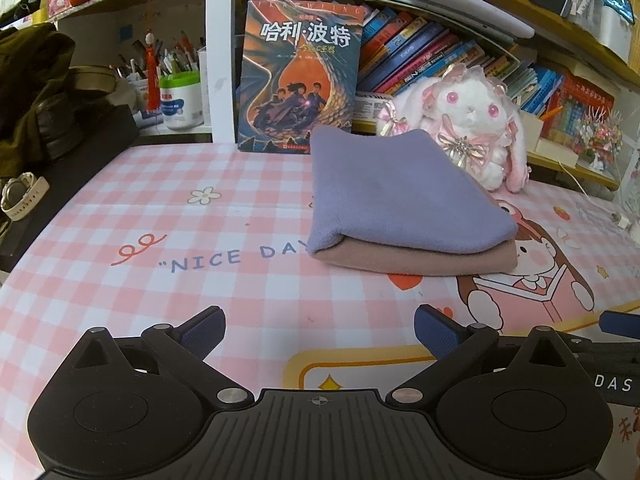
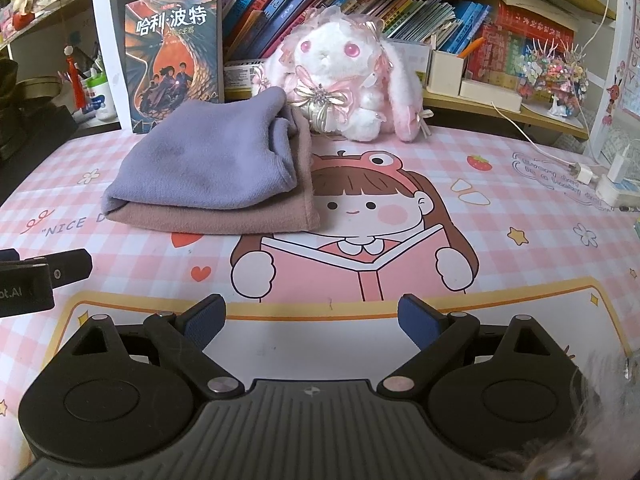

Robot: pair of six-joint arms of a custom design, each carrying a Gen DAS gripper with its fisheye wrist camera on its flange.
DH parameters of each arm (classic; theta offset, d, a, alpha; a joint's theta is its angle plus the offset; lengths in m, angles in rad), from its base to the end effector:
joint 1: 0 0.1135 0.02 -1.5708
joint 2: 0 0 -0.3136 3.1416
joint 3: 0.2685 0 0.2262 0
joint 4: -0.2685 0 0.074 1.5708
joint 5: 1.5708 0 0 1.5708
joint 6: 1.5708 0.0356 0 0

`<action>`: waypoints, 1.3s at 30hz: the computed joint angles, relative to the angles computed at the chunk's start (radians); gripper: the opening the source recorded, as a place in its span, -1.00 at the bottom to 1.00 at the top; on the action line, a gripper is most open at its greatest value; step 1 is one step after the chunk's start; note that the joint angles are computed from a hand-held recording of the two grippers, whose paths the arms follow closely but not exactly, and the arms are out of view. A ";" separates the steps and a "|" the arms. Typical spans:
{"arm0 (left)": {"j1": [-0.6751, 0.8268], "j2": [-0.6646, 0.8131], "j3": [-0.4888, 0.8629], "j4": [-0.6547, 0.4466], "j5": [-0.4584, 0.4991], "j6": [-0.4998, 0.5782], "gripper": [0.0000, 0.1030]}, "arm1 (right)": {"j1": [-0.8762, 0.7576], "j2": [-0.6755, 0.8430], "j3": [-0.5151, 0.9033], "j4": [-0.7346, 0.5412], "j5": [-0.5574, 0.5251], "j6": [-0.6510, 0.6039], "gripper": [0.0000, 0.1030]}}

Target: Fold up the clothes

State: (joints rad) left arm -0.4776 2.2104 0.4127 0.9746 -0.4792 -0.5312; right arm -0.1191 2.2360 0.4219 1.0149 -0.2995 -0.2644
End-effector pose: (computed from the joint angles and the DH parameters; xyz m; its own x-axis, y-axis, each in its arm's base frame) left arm 0.2637 -0.1180 0.0617 -0.6270 -0.1816 -0.7575 -0.2183 0.9745 -0.0530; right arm 0.2937 -0.0246 0.0567 -0.6633 -0.1721 -0.7283 -0.2736 0.9616 0.0219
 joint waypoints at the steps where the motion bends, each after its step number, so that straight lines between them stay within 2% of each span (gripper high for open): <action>1: 0.001 -0.001 0.003 -0.006 0.002 0.000 0.98 | 0.000 0.000 -0.001 0.001 0.001 0.001 0.81; 39: -0.009 -0.013 0.003 -0.046 0.004 -0.028 0.98 | -0.008 -0.012 -0.020 0.003 -0.013 -0.002 0.81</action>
State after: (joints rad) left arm -0.4866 2.1969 0.4159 0.9281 -0.4749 -0.5592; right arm -0.1270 2.2240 0.4024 1.0182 -0.3128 -0.2661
